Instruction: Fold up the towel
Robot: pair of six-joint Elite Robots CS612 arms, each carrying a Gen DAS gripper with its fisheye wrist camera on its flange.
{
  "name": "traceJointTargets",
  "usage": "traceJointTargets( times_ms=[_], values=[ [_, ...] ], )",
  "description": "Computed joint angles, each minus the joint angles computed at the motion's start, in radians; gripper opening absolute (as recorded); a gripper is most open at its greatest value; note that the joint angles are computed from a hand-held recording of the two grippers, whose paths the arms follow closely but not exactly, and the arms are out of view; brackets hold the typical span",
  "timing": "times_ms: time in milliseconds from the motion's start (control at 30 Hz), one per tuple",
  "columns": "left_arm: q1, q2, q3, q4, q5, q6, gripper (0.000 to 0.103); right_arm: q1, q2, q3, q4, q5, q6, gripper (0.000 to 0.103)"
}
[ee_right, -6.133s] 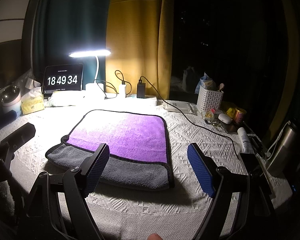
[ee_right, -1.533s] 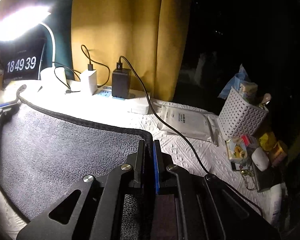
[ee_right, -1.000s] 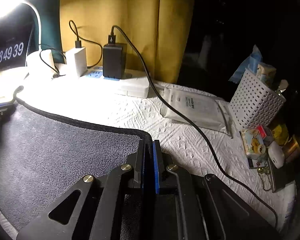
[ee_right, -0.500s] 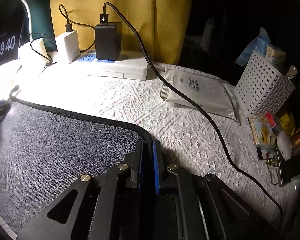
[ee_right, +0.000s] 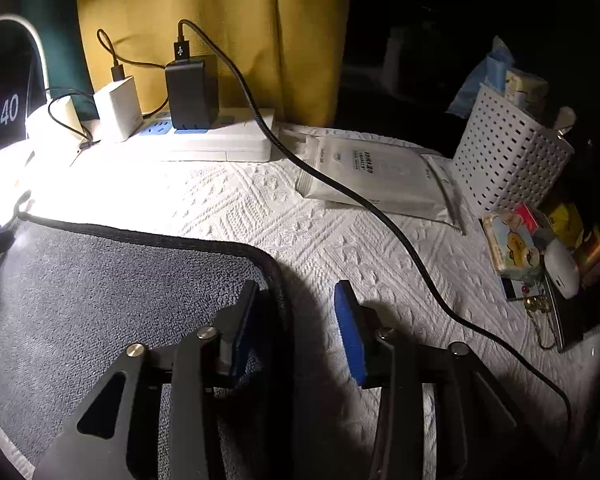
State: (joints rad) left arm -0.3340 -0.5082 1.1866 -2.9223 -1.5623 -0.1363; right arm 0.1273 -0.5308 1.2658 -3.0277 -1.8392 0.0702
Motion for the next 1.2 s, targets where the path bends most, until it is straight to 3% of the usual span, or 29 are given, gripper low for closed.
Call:
traceJointTargets(
  times_ms=[67,100,167,567,1200],
  values=[
    [-0.001,-0.012,0.024,-0.023,0.003,0.005,0.054,0.001,-0.003,0.007,-0.008,-0.003,0.006,0.045],
    [-0.001,-0.019,0.037,-0.035,0.000,0.006,0.065,0.002,-0.005,0.012,-0.016,-0.008,0.008,0.046],
    [0.001,-0.029,0.054,-0.051,-0.016,0.001,0.074,0.002,-0.011,0.024,-0.026,-0.015,0.013,0.050],
    [0.009,-0.065,0.136,-0.160,-0.052,-0.065,0.076,0.015,-0.061,0.102,-0.080,-0.008,0.011,0.055],
    [-0.011,-0.149,0.317,-0.401,-0.036,-0.065,0.076,0.038,-0.129,0.220,-0.210,0.006,-0.009,0.055]
  ],
)
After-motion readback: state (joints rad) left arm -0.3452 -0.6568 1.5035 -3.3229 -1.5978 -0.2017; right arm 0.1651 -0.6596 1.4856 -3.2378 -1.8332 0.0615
